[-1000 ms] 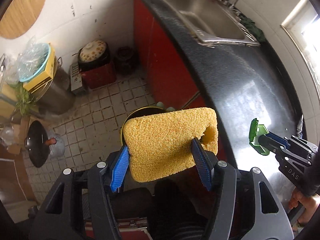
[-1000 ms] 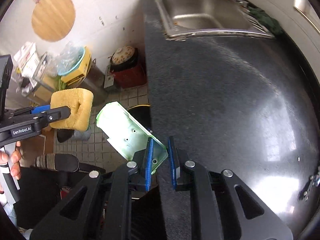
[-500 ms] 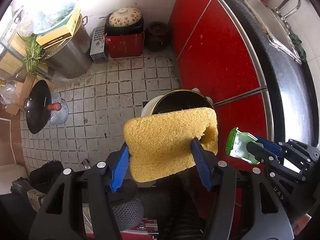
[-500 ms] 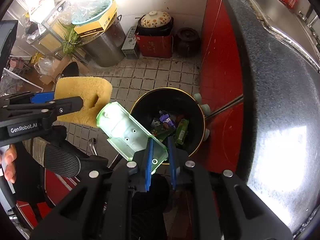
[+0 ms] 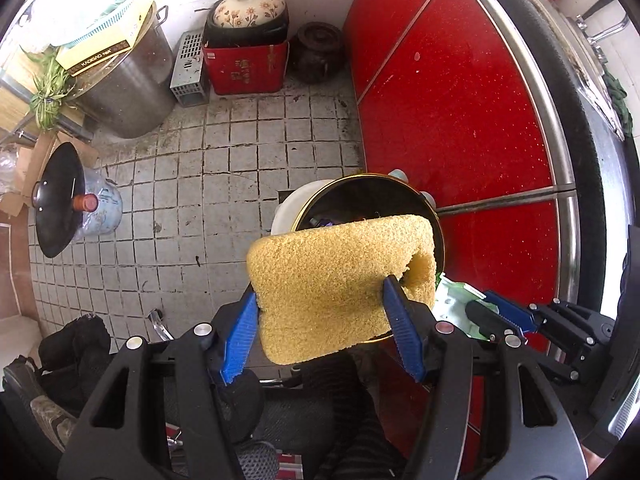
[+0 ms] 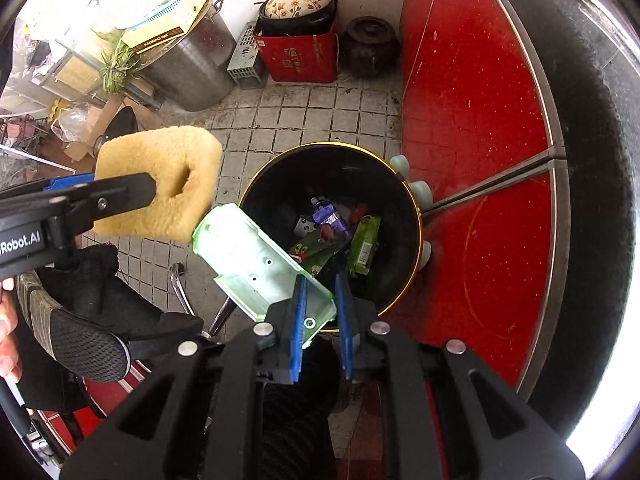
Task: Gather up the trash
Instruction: 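Carry sponge and car shell over the bin and open both tools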
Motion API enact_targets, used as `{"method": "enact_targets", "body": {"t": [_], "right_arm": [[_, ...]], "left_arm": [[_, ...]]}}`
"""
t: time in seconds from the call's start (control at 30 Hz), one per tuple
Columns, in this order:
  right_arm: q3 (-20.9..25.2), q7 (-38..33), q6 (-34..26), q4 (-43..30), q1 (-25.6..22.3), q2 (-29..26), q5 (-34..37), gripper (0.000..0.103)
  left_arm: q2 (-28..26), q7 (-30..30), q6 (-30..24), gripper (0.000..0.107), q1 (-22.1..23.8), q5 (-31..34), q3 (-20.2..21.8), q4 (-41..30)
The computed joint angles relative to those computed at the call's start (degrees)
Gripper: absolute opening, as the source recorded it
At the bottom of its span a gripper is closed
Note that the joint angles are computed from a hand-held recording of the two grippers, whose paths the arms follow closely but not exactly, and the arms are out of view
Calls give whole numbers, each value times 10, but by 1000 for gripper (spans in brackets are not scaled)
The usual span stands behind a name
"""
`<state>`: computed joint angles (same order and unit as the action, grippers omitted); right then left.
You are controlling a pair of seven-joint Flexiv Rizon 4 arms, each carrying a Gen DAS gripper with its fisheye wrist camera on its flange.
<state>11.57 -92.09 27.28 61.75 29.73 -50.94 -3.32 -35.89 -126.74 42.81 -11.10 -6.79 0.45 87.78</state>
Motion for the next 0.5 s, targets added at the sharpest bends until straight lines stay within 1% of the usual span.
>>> {"method": "enact_targets", "body": {"t": [0.2, 0.3, 0.33, 0.37, 0.4, 0.43, 0.5], "right_arm": [[-5, 10, -5, -9, -2, -8, 0, 16], [-7, 24, -6, -7, -1, -8, 1, 17], [-4, 23, -8, -6, -3, -8, 3, 25], [-2, 23, -7, -5, -4, -7, 6, 50], [-1, 22, 2, 4, -5, -3, 7, 65], [6, 16, 14, 13, -10, 2, 14, 76], [12, 9, 16, 23, -11, 10, 19, 76]], "left_arm": [[-20, 1, 0, 59, 3, -9, -4, -22], [-32, -9, -9, 67, 0, -7, 0, -41], [-34, -11, -6, 73, 3, -13, -3, -41], [-35, -12, 1, 81, 7, -23, -8, -39], [-38, -14, 2, 85, 7, -25, -8, -43], [-41, -14, 0, 86, 7, -25, -7, -49], [-43, -9, 7, 86, 10, -33, -13, -51]]}}
